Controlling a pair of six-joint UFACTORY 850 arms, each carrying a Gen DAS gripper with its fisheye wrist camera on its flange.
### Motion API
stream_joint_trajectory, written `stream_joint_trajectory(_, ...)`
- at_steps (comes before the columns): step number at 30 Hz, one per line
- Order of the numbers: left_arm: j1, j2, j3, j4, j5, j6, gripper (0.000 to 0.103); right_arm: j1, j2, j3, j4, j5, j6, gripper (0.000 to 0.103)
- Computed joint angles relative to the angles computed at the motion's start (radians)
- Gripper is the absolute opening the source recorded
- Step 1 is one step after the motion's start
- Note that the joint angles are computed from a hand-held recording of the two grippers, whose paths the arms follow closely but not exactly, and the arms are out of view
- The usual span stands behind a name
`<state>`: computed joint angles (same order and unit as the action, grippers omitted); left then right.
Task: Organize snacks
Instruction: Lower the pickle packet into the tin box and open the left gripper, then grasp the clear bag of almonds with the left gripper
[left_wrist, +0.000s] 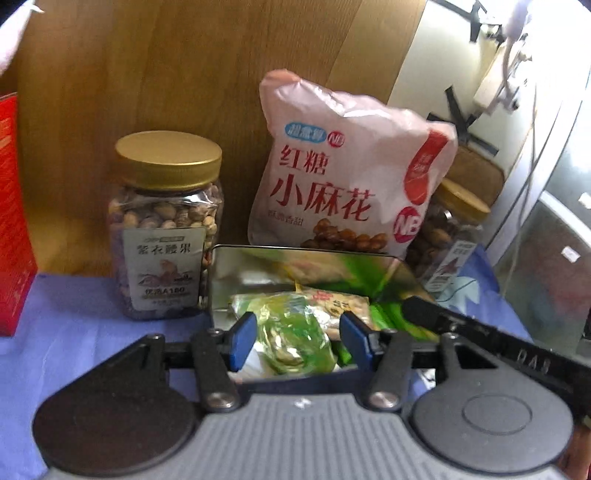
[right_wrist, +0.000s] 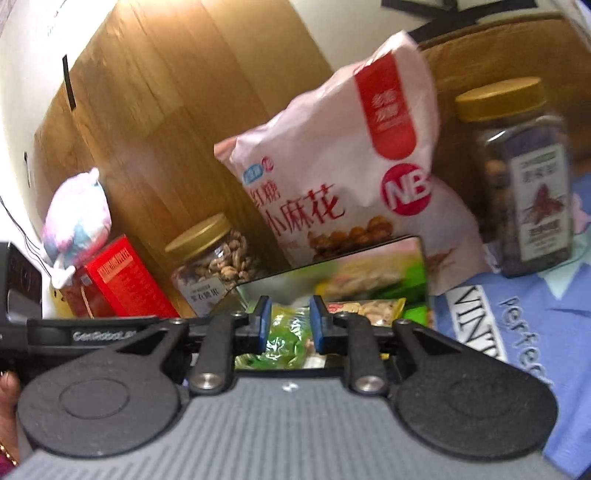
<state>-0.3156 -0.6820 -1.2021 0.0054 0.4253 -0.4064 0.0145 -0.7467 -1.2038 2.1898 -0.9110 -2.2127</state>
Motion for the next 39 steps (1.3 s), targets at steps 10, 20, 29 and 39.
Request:
stream_joint_trajectory(10, -0.054, 0.258, 0.272, -0.077, 0.144, 0.097, 0.050, -0.035, 0.291, 0.088, -0.102, -0.076, 0.189, 0.026)
stream_joint_trajectory(20, -0.088, 0.378, 0.501, -0.027, 0.252, 0.027, 0.051, -0.067, 0.516, 0.189, -0.176, -0.148, 0.217, 0.028)
stream_joint_trajectory(29, -0.083, 0.337, 0.658, 0.193, 0.355, -0.258, 0.048, -0.034, 0.317, 0.348, -0.364, 0.066, -0.072, 0.030)
stream_joint_trajectory(39, -0.125, 0.198, 0.630, 0.289, 0.430, -0.497, 0.046, -0.018, 0.062, 0.143, -0.661, 0.013, 0.187, 0.030)
